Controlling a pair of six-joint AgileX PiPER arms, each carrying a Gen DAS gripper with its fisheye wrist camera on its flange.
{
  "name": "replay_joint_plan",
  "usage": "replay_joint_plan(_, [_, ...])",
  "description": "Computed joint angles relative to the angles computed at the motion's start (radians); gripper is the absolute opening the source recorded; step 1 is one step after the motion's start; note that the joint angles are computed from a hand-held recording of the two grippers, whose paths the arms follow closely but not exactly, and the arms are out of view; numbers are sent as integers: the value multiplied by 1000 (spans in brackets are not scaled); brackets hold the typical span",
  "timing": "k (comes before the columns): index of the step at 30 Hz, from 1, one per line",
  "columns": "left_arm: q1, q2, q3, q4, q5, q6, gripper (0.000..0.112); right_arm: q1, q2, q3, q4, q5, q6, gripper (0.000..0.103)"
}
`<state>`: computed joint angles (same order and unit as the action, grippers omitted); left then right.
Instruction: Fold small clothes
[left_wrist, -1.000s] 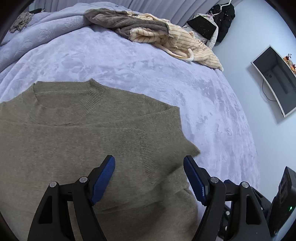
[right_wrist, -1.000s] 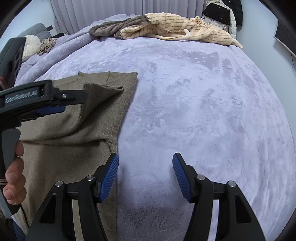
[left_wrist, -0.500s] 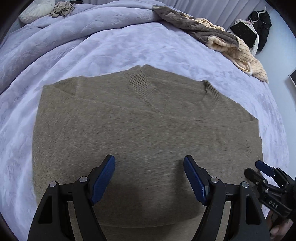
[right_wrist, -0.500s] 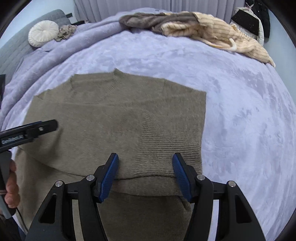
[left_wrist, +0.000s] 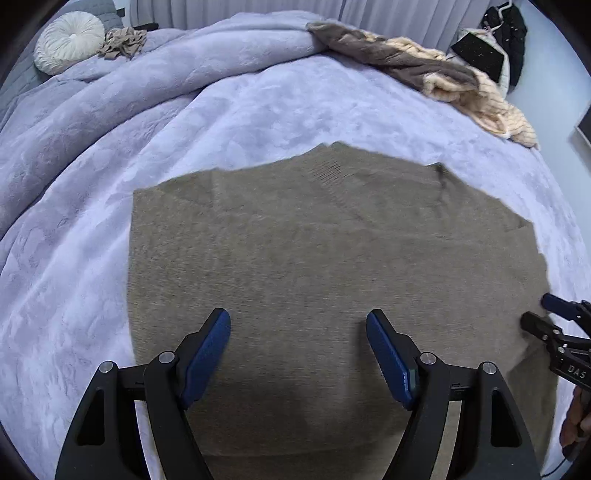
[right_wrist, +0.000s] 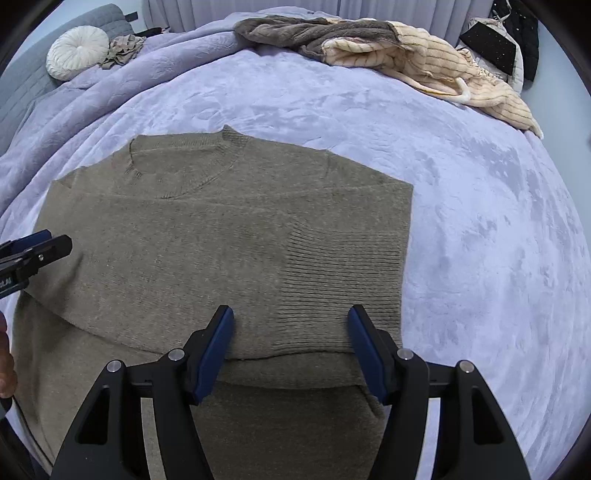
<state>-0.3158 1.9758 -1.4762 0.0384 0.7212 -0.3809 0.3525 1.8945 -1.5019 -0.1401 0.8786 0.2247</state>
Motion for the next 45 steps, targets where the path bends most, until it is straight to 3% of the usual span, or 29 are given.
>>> replay_joint_plan(3, [37,1,6,-79,1,92,77,34,79,-45,-97,33,68,82])
replay_joint_plan(5, [0,-54,27,8,22,16,77,28,81,-65,-89,68,106,82])
replay_joint_plan(10, [-104,-224,239,-130,-74,100,77,92,-111,96,-42,-5,126,82])
replay_joint_plan(14, [-228,-200,334,29,-83,-45,77,200,-189,249,-30,-60,120,82])
replay_joint_plan(17, [-285,-287,460,141,-139,-168,78,273,-197,366,-121,-71,215,83])
replay_joint_plan(20, [-339,-379,563,197,-132,-239,85,347,-339,563,-238,-163,336,83])
replay_joint_plan(26, [-487,-602,802,326,-125,-454,86,455,-667,880,-285,-194,424,83])
replay_joint_plan(30, [-566,-754,928,344,-93,-520,86,552,-846,1007,-305,-117,499,84])
replay_joint_plan(32, [-599,-799,927,330,-29,-519,86,661,-906,1023,-367,-27,578,84])
replay_joint_plan(34, [-642,-845,900,311,28,-542,86,735,-883,966,-367,83,598,84])
replay_joint_plan(36, [-706,-883,881,325,30,-583,86,813,-910,923,-395,126,627,85])
replay_joint_plan(39, [-791,-785,823,330,-22,-578,86,856,-875,865,-392,19,578,85])
replay_joint_plan(42, [-885,-641,791,400,7,-639,86,832,-737,835,-366,-99,486,85])
replay_joint_plan(45, [-958,-652,857,478,15,-761,100,809,-622,852,-356,-155,449,85])
